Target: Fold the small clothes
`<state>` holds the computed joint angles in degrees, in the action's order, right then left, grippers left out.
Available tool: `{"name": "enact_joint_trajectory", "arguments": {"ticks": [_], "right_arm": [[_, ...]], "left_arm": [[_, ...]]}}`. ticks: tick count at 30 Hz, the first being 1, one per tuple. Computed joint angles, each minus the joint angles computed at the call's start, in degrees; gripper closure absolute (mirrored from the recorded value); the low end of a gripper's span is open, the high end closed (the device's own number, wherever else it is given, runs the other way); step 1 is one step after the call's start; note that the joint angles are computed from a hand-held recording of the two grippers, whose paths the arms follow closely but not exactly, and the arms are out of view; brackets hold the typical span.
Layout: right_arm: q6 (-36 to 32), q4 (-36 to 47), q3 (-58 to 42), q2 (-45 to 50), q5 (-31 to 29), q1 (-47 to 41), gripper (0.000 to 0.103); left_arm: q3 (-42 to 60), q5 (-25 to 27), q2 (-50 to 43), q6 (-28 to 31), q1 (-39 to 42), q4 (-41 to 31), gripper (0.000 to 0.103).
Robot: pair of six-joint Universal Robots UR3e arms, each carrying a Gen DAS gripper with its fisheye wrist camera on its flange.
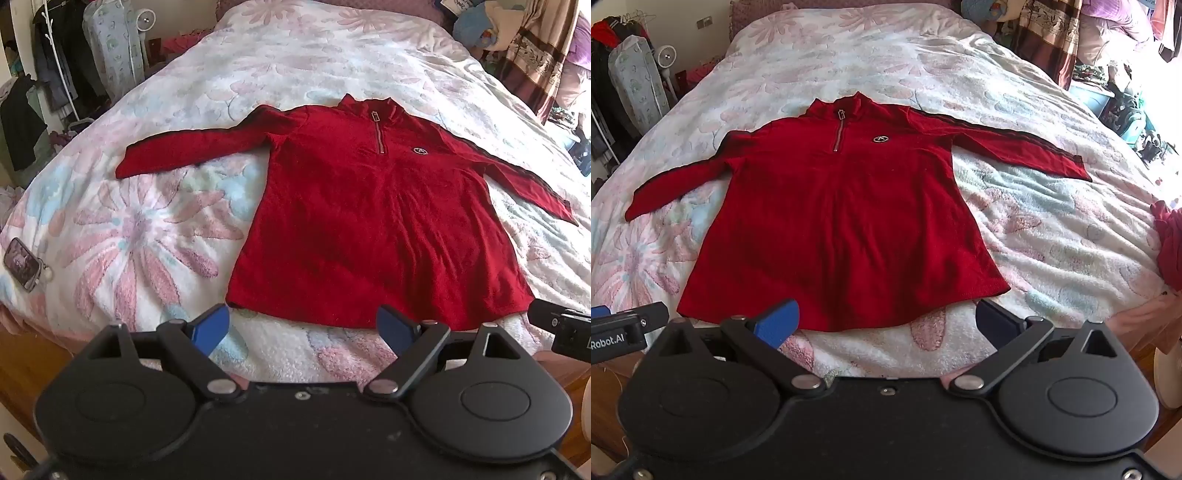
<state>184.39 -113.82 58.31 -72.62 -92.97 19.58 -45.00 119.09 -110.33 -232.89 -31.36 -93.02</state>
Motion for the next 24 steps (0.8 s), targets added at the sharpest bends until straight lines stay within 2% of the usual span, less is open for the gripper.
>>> {"name": "enact_joint_trajectory", "arguments": {"ticks": [9,24], "right_arm": [[0.05,0.58,-0.35,0.13,0.09,-0.02,0.0],[-0.19,0.27,-0.06,0.0,0.15,-0.2,0.0]], "left_arm": [[-3.13,0.26,1.3,0.23,-0.11,1.78,0.014],[-0.14,0.0,-0.13,0.41,0.03,0.07,0.014]]}}
